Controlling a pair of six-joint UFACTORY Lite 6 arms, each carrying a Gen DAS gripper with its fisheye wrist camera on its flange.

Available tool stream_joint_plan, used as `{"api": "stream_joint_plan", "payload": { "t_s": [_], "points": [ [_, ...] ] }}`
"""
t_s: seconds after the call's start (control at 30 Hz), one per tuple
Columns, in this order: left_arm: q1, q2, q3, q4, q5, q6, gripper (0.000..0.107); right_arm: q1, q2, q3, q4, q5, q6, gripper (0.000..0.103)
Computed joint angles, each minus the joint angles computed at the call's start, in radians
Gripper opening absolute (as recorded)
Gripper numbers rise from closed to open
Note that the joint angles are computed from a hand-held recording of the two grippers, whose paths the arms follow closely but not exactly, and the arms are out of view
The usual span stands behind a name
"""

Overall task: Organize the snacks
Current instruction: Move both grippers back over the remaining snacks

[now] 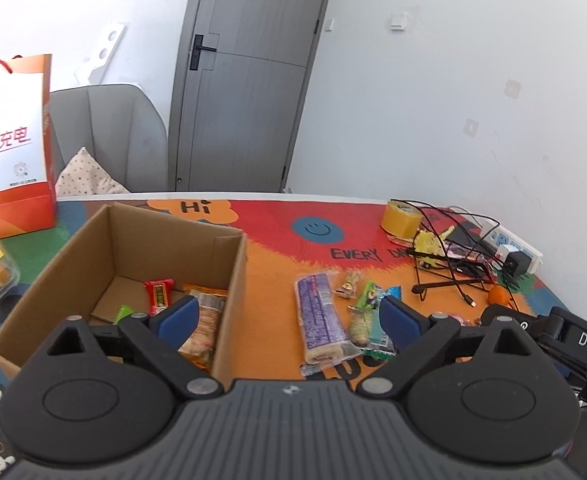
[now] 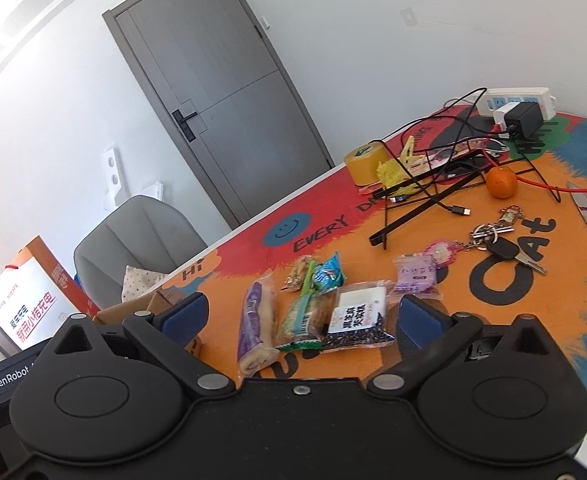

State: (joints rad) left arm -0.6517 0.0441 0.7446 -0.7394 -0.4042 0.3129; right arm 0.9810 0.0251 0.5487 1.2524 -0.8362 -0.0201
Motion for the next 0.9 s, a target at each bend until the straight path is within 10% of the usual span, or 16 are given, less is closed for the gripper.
{"api": "stream_joint_plan", "payload": {
  "t_s": [0.9],
  "points": [
    [-0.058, 0.429, 0.4, -0.137, 0.056, 0.084, 0.096, -0.27, 0.117, -0.088, -0.449, 0.05, 0.405, 0.103]
  ]
}}
